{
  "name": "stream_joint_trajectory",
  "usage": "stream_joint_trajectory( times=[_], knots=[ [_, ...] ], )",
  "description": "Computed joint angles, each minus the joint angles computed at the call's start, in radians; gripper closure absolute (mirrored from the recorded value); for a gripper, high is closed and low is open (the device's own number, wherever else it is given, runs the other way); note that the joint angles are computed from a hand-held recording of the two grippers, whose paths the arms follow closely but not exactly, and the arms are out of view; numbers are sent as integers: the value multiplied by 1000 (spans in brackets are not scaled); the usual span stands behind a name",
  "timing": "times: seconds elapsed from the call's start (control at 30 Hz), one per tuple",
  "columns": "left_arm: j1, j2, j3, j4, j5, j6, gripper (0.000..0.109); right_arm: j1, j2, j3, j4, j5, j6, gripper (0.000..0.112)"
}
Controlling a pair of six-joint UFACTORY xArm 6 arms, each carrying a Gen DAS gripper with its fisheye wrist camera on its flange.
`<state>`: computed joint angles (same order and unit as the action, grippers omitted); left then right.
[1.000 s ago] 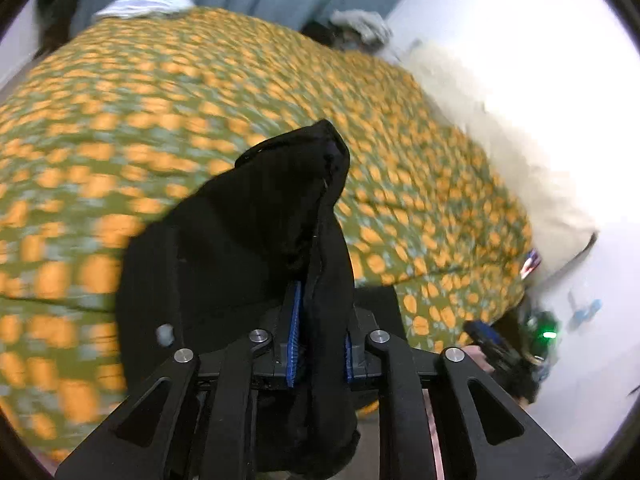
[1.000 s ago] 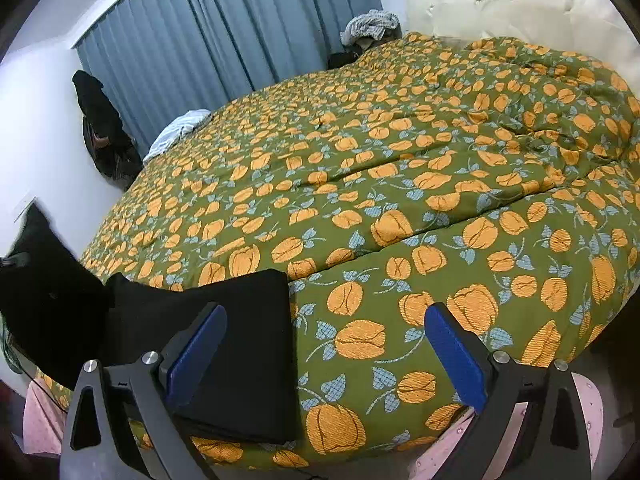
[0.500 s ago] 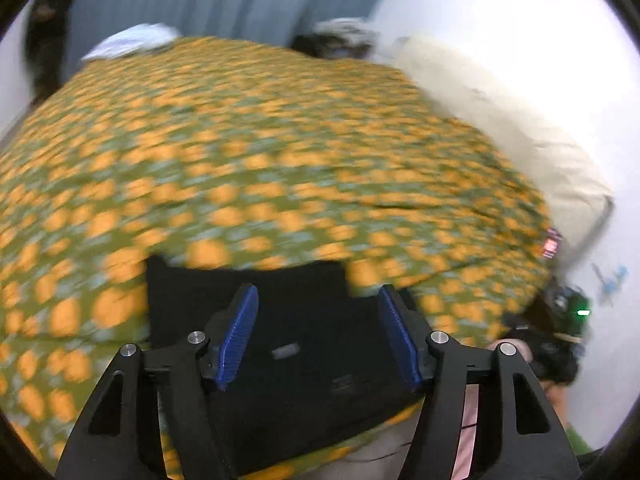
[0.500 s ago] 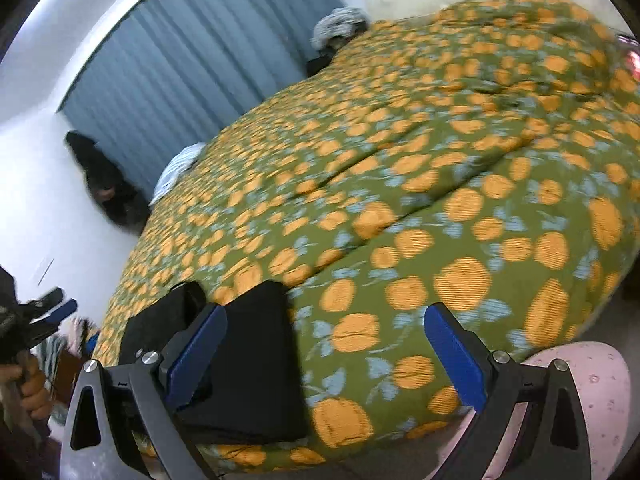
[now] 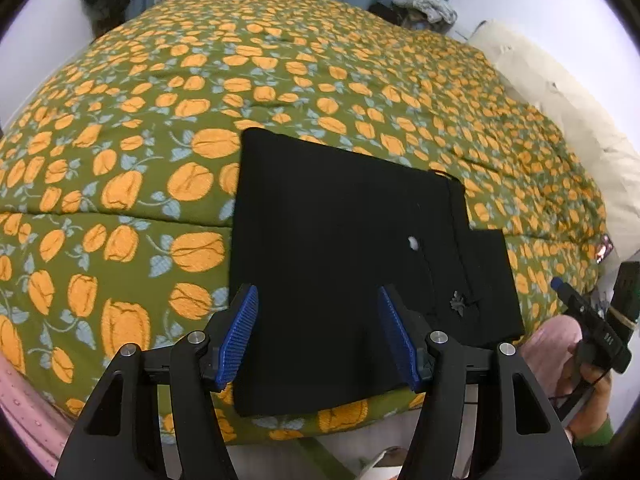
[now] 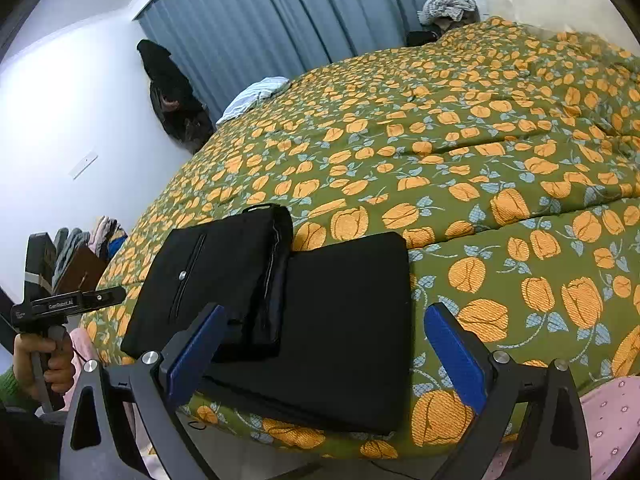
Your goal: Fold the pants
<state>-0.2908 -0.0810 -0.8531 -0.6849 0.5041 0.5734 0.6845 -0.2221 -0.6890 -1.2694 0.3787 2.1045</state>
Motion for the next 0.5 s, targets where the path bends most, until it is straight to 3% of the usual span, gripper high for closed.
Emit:
stream_joint_trajectory(
  times=[0.5],
  knots=[
    [20,30,-19,39,-10,-55,44,-8,26,-10,56,-22,-60,14]
  ],
)
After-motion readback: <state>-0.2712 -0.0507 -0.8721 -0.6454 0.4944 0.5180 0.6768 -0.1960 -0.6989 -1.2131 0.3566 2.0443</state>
